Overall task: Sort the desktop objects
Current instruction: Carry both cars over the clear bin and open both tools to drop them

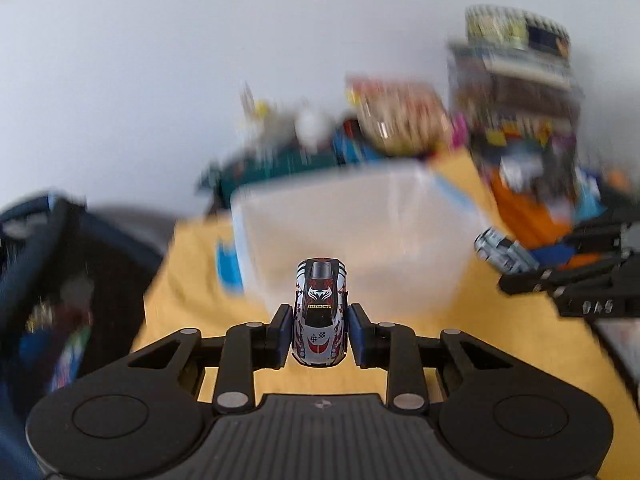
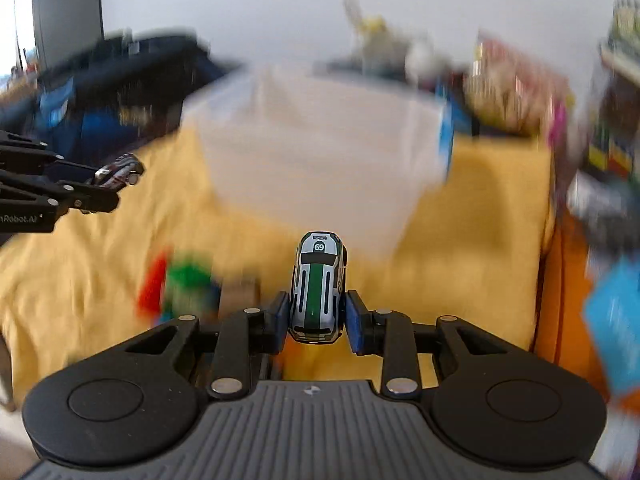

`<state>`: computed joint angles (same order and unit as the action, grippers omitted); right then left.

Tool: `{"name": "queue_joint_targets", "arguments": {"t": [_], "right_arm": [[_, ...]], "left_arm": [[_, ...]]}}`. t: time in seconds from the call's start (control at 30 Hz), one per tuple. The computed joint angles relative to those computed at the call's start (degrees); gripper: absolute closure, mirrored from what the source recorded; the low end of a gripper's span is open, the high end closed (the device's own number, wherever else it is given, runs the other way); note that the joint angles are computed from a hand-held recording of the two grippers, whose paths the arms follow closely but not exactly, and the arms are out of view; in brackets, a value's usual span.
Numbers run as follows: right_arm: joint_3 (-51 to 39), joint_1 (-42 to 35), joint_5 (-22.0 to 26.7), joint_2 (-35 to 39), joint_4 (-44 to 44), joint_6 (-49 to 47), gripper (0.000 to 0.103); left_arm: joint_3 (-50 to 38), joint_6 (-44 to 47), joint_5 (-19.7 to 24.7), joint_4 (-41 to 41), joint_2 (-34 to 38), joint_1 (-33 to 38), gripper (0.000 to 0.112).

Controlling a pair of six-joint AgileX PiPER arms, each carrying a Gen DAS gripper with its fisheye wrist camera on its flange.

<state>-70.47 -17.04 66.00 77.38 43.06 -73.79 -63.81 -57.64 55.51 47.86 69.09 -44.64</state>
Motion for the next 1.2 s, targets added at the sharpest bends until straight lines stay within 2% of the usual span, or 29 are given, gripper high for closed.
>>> {"name": "queue_joint_targets", "arguments": {"t": [0.1,0.23,0.33,0.5,0.6,0.67,0.73,0.8,0.87,0.93,1.03,1.07,1.2], "right_arm": [[-10.1,4.9,-1.2,5.9,2.1,6.9,0.071],[-22.1,13.1,-6.2,13.1,-0.4,14.8,0.071],[-33.8,17.3,-4.5,21.1,-4.8,24.6,0.071],[-40.7,22.2,-5.2,27.9,-13.7,33.1,0.07],[-42.5,23.4,-3.2,30.9,-17.7,36.8,0.069],[-39.9,23.3,-4.5,29.9,-18.2,37.5,0.065],[-38.8,22.8,-4.9,28.9,-17.8,37.3,0.062],[-37.6,22.4,-5.5,27.6,-17.2,36.4,0.056],[-36.0,22.1,-6.5,25.7,-16.6,35.2,0.05],[-33.1,20.7,-6.3,22.6,-14.0,32.9,0.049],[-25.9,16.5,-5.4,16.4,-5.5,24.7,0.039],[-23.9,15.7,-5.3,14.9,-3.3,22.0,0.033],[-14.0,8.8,1.8,7.8,1.3,8.8,0.031]], "left_arm": [[-8.3,4.9,-4.6,0.7,6.5,6.8,0.079],[-19.1,12.5,-8.2,-5.5,16.8,14.1,0.079],[-24.9,16.8,-7.7,-11.6,23.8,17.8,0.079],[-25.5,19.4,-7.1,-18.0,28.4,20.4,0.079],[-24.3,19.0,-7.2,-18.3,27.4,20.5,0.077],[-23.4,17.5,-7.2,-17.0,26.0,20.0,0.07],[-21.6,16.4,-8.0,-16.4,23.3,19.6,0.067],[-19.7,14.4,-7.5,-15.0,20.3,18.4,0.06],[-16.9,10.0,-5.3,-10.5,17.0,15.4,0.045],[-12.7,4.5,-2.4,-6.0,13.1,11.5,0.035],[-5.7,-2.7,2.2,-2.5,7.6,5.7,0.034],[-2.5,-4.4,4.0,-2.0,5.4,2.9,0.034],[7.3,-9.1,9.5,-4.8,-1.8,-8.3,0.034]]}}
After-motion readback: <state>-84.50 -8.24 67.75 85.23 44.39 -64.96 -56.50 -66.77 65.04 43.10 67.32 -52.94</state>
